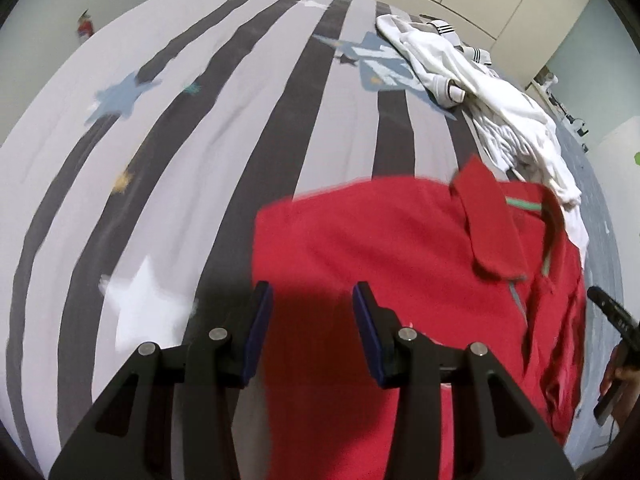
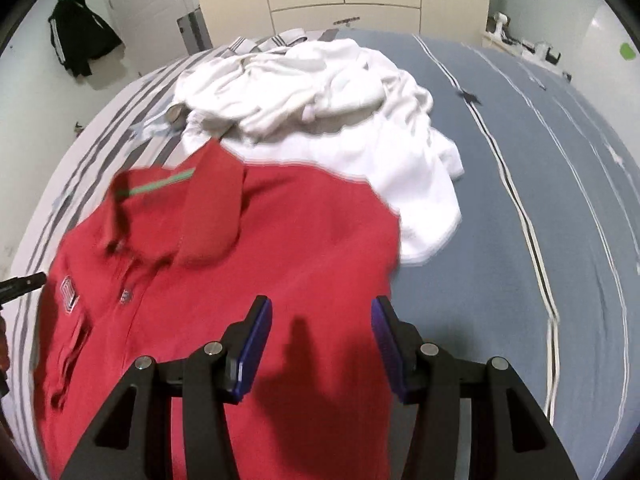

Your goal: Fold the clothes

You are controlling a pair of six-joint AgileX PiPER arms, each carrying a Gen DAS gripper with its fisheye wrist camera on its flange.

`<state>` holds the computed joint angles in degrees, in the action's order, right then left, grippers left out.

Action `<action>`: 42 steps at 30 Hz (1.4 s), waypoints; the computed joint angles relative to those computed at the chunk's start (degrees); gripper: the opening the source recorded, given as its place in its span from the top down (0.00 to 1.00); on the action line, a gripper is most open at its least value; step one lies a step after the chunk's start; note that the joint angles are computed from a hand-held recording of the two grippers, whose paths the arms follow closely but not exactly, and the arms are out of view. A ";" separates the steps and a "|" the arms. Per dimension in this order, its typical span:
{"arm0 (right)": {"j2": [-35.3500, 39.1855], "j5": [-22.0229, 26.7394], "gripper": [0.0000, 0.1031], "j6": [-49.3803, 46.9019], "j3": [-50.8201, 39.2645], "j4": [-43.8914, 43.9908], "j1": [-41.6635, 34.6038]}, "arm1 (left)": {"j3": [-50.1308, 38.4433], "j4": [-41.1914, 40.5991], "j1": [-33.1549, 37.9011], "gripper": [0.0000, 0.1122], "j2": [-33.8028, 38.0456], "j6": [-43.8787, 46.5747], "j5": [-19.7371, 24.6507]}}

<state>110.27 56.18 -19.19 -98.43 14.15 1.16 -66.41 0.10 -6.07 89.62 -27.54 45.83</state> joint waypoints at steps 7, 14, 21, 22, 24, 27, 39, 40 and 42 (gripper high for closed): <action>13.97 6.35 0.54 6.53 -16.38 -5.98 2.75 | -5.71 4.51 2.30 0.66 9.84 -0.64 1.14; 14.33 4.74 0.51 5.81 -14.40 -4.93 2.03 | -3.81 4.78 2.20 0.65 7.90 -0.25 -0.28; 4.08 2.81 0.51 -0.88 -7.91 1.50 -1.54 | 6.36 -0.66 3.35 0.64 -8.07 2.61 -3.80; 2.39 3.06 0.51 -2.57 -6.20 2.39 -2.02 | 7.78 -1.18 2.82 0.64 -10.12 3.29 -2.80; -0.60 5.18 0.51 -5.41 -3.13 4.21 -2.71 | 8.04 -1.77 1.81 0.64 -10.30 4.15 -1.35; -4.30 5.66 0.51 -9.19 2.89 3.52 -0.72 | 11.37 -1.30 -1.88 0.64 -13.55 2.86 0.38; 5.71 1.69 0.51 2.35 -3.52 -5.35 18.81 | 17.49 1.62 -11.22 0.64 -23.50 -9.14 2.41; 6.94 2.03 0.52 3.35 -5.22 -5.90 19.72 | 17.75 0.89 -10.40 0.64 -23.92 -8.79 2.56; 9.79 3.19 0.52 5.93 -9.32 -7.25 21.45 | 18.51 -0.08 -8.93 0.64 -25.15 -8.82 3.02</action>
<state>120.05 59.37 -13.26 -107.76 6.90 22.60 -47.90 0.02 -14.99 64.47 -36.36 48.85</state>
